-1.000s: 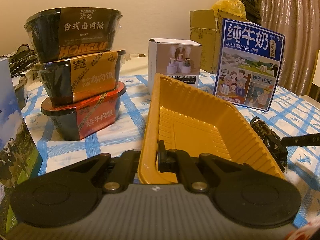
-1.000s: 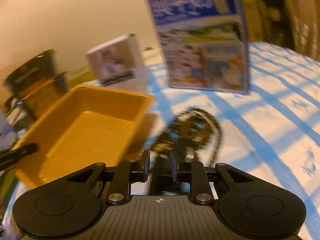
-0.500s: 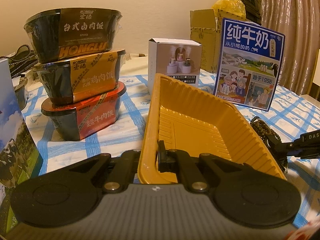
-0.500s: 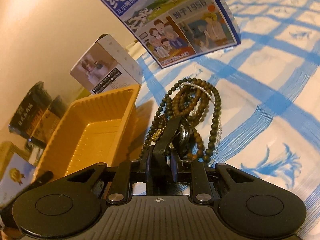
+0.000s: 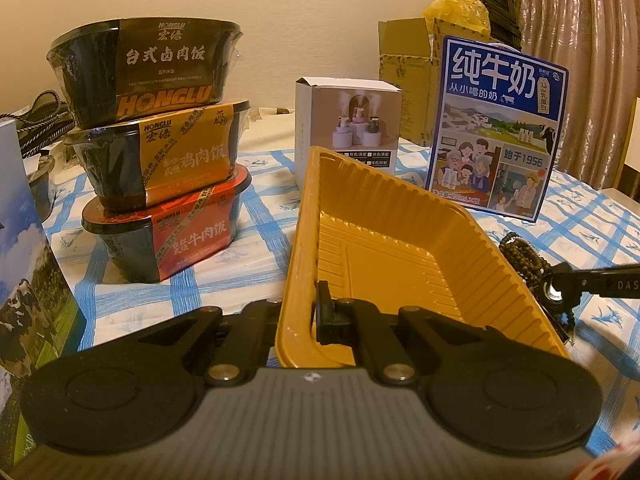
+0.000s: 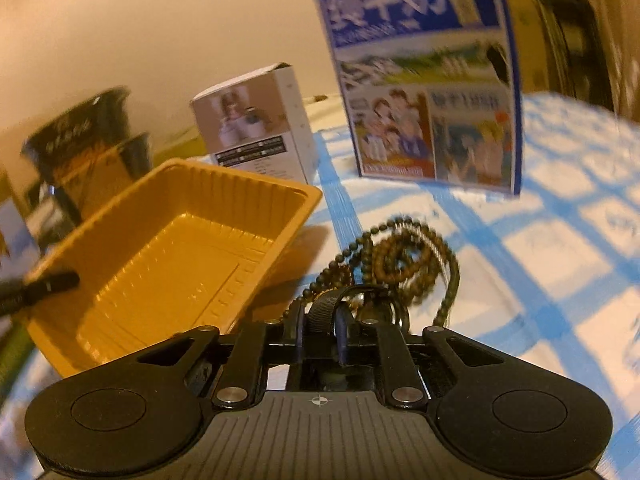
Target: Organize jewelry
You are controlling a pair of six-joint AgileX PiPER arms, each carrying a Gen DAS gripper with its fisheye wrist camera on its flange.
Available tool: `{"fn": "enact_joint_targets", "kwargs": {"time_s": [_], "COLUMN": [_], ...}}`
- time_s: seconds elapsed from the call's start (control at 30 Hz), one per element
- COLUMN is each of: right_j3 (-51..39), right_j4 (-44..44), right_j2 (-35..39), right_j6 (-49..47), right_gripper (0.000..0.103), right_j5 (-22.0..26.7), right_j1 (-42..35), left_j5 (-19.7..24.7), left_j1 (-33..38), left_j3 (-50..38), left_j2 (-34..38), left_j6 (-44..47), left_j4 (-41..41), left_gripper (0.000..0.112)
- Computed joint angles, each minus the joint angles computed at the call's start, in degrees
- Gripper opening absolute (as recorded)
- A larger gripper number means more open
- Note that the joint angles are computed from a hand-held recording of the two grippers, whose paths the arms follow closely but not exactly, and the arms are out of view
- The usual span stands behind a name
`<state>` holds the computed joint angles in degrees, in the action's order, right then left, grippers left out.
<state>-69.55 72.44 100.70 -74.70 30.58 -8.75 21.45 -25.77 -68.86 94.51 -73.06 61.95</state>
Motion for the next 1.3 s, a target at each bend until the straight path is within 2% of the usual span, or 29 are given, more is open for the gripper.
{"fn": "enact_joint_targets", "kwargs": {"time_s": [0.1, 0.3, 0.4, 0.57, 0.77, 0.97, 1.07, 1.1, 1.3], "right_j3": [1.28, 3.76, 4.41, 3.53, 1.11, -4.93, -6.51, -6.29, -1.65], "right_j4": [-2.60, -0.50, 4.53, 5.22, 1.57, -8.90, -11.34, -11.17, -8.90], "right_j2": [-2.22, -6.40, -8.14, -7.82, -3.72, 0.55, 1.11, 0.83, -3.85], "right_j6": [-4.05, -14.98, -20.96, -23.99, -21.53, -7.25, -0.62, 0.01, 0.42], "right_gripper": [0.016, 0.015, 0.015, 0.015, 0.015, 0.015, 0.020, 0.024, 0.033], "right_j5": [-4.02, -5.79, -2.70, 2.24, 2.65, 5.02, 7.84, 8.74, 11.16], "right_j1": [2.24, 5.70, 6.85, 10.61, 15.45, 17.55, 16.26, 15.62, 11.07], "left_j5": [0.09, 0.20, 0.36, 0.42, 0.21, -0.17, -0.18, -0.32, -0.26], "left_j1": [-0.10, -0.22, -0.34, -0.67, -0.51, -0.36, -0.31, -0.13, 0.06], "left_j3": [0.02, 0.02, -0.05, 0.47, 0.61, 0.88, 1.06, 1.06, 1.02], "left_j2": [-0.01, -0.07, -0.05, -0.36, -0.46, -0.67, -0.67, -0.60, -0.35], "left_j6": [-0.09, -0.10, -0.09, -1.17, -0.76, -0.53, -0.63, -0.51, -0.98], "left_j4": [0.13, 0.08, -0.12, 0.59, 0.13, -0.31, -0.65, -0.90, -0.95], "left_gripper": [0.004, 0.004, 0.004, 0.004, 0.004, 0.004, 0.004, 0.004, 0.004]}}
